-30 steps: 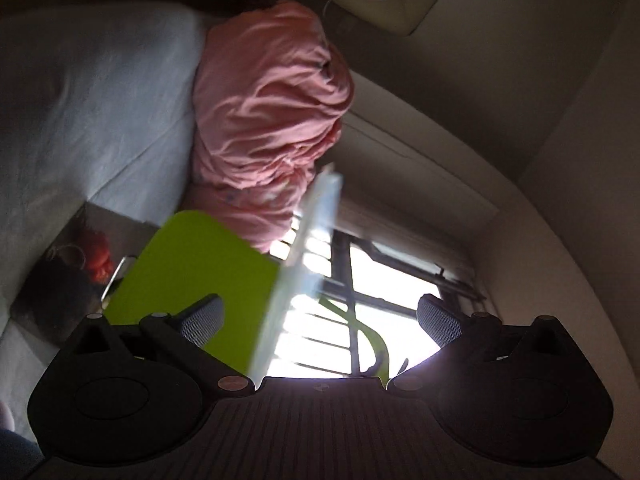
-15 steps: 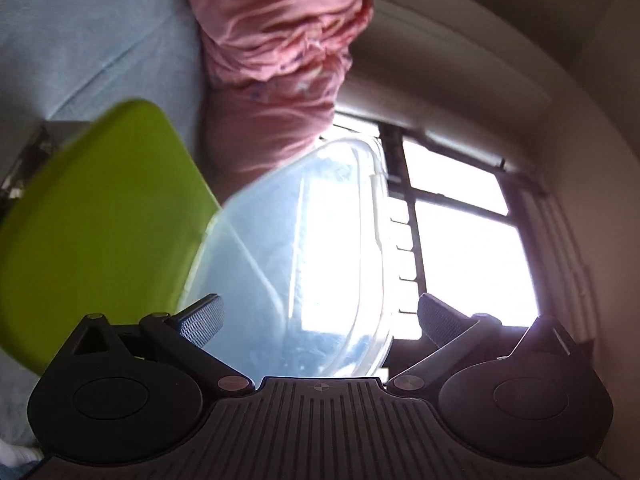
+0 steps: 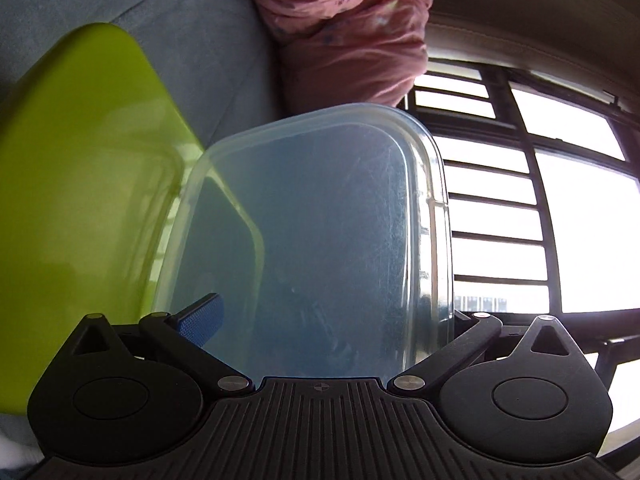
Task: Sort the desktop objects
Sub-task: 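Flip the green lid over with the right tool and carry it above the box, then lower the green lid onto the clear box with the right tool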
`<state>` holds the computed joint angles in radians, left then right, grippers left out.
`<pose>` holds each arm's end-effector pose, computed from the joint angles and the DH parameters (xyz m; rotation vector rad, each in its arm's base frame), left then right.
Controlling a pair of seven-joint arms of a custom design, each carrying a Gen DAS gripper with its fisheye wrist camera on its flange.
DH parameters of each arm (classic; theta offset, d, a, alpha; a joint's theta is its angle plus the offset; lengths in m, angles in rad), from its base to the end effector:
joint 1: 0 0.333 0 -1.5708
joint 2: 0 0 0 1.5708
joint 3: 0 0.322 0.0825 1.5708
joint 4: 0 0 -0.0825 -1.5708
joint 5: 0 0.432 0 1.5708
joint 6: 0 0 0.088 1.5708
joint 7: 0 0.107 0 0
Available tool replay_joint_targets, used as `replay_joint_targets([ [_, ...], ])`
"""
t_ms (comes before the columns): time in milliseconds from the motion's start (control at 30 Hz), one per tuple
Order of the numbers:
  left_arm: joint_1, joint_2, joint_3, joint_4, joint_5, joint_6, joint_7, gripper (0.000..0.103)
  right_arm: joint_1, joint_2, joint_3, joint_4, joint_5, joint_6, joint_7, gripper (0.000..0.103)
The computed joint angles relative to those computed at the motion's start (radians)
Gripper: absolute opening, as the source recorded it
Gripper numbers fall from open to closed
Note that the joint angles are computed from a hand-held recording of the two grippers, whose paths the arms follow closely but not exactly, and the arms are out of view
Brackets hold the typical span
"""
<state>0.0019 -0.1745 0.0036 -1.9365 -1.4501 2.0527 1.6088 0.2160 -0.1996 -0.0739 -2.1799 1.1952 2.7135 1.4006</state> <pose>0.5894 -0.0502 0.6327 1.7375 -0.9811 1.3625 0.5735 0.0465 0.5265 -0.9420 1.8718 0.1790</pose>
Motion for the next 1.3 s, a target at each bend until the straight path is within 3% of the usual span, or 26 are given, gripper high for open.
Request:
replay_joint_targets([
  [100, -0.010, 0.004, -0.026, 0.046, 0.076, 0.055, -0.034, 0.103, -0.003, -0.053, 0.006, -0.043, -0.033, 0.042, 0.014, 0.064],
  [200, -0.030, 0.024, -0.026, 0.112, 0.048, 0.049, -0.013, 0.103, 0.010, -0.101, -0.005, -0.075, -0.076, 0.040, 0.010, 0.064],
  [367, -0.044, 0.114, -0.057, 0.272, 0.094, -0.095, -0.037, 0.103, 0.050, -0.153, -0.036, -0.111, -0.082, 0.052, 0.009, 0.064],
  [533, -0.024, 0.066, -0.064, 0.240, 0.237, -0.159, 0.030, 0.103, 0.054, -0.186, -0.058, -0.145, -0.070, 0.062, 0.039, 0.066],
  [600, -0.017, 0.029, -0.061, 0.210, 0.333, -0.124, 0.074, 0.103, 0.059, -0.191, -0.075, -0.148, -0.076, 0.037, 0.029, 0.067],
  [767, -0.013, -0.141, -0.108, 0.058, 0.771, 0.147, 0.159, 0.103, 0.049, -0.191, -0.071, -0.147, -0.125, 0.019, 0.026, 0.068],
  [800, -0.017, -0.158, -0.104, 0.039, 0.805, 0.160, 0.161, 0.103, 0.047, -0.190, -0.068, -0.147, -0.139, 0.020, 0.028, 0.068],
  [967, -0.057, -0.175, -0.035, 0.024, 0.839, 0.139, 0.165, 0.103, 0.016, -0.206, -0.033, -0.148, -0.343, -0.035, 0.073, 0.070],
  [1100, -0.048, -0.172, -0.008, 0.013, 0.885, 0.140, 0.165, 0.103, 0.013, -0.239, -0.009, -0.162, -0.499, -0.091, 0.095, 0.070],
  [1300, -0.029, -0.197, 0.036, -0.037, 0.899, 0.115, 0.215, 0.103, 0.028, -0.252, 0.008, -0.169, -0.612, -0.097, 0.144, 0.070],
])
